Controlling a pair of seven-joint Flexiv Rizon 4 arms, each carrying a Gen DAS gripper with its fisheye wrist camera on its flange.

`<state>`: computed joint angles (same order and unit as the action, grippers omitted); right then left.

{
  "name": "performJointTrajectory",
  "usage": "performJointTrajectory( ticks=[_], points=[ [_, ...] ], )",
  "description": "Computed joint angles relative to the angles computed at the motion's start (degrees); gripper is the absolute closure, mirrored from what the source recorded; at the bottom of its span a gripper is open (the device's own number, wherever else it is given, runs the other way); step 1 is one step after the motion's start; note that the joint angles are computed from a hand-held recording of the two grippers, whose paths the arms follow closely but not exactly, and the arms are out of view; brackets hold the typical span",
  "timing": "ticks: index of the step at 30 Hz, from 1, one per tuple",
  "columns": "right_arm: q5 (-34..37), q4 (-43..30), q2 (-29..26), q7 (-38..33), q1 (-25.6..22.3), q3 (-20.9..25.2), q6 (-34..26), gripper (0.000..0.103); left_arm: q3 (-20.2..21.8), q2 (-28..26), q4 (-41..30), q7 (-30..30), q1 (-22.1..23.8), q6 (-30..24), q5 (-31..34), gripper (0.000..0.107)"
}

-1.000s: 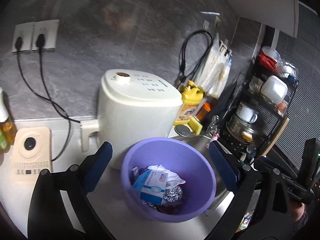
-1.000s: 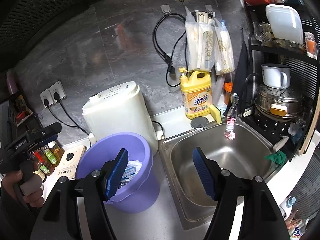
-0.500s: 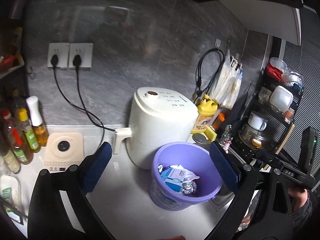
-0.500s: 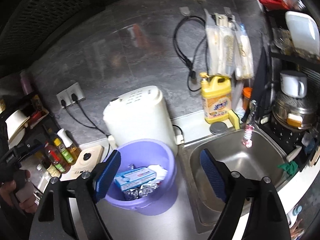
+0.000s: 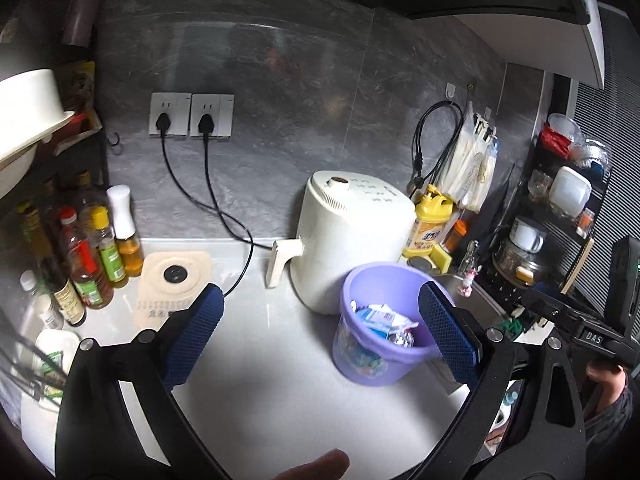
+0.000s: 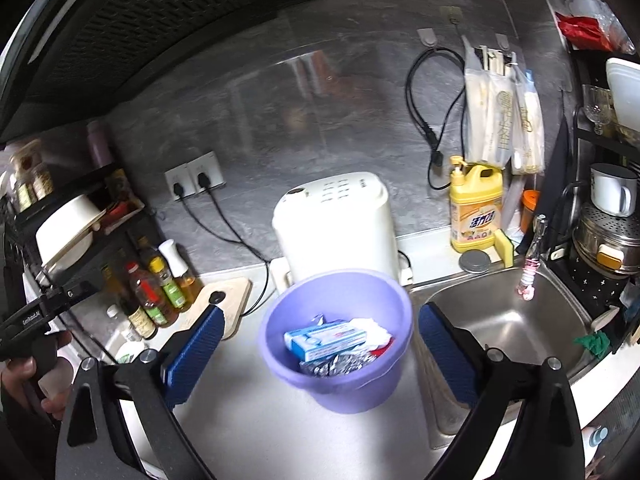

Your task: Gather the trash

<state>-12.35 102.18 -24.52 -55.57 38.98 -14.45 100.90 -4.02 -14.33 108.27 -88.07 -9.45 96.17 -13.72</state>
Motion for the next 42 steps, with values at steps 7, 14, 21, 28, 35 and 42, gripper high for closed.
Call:
performJointTrajectory(
  ticks=[7,14,21,28,35,42],
  points=[
    [-0.23,1.9,0.13,-1.41,-1.73,5.26,0.73,0.008,8.32,3.4,4.53,-3.95,-5.72,0.49,4.68,0.01],
    [-0.86,1.82,-0.02,-2.6,-2.84,9.54,0.73,0.008,15.87,6.35,6.59,-13.29,-8.99,-0.9,13.94,0.01],
    [-1.09,1.05,-0.19,-2.86,-1.26,9.3,0.21,0.008,18.07,9.1,6.98,-22.4,-8.02,-1.74,23.99,0.01],
    [-1.4,0.89,-0.29,-2.46,0.87,7.88,0.0,0.008,15.54,10.82,7.11,-27.15,-4.16,-3.63,29.31,0.01],
    [-0.97,2.49,1.1,-1.64,4.9,3.78,-0.21,0.008,10.87,12.53,9.03,-28.1,0.87,-3.27,30.03,0.01],
    [-2.5,3.06,2.13,-0.68,7.34,1.24,-0.9,0.008,7.82,14.37,7.86,-32.64,5.16,-5.18,36.75,0.01]
  ],
)
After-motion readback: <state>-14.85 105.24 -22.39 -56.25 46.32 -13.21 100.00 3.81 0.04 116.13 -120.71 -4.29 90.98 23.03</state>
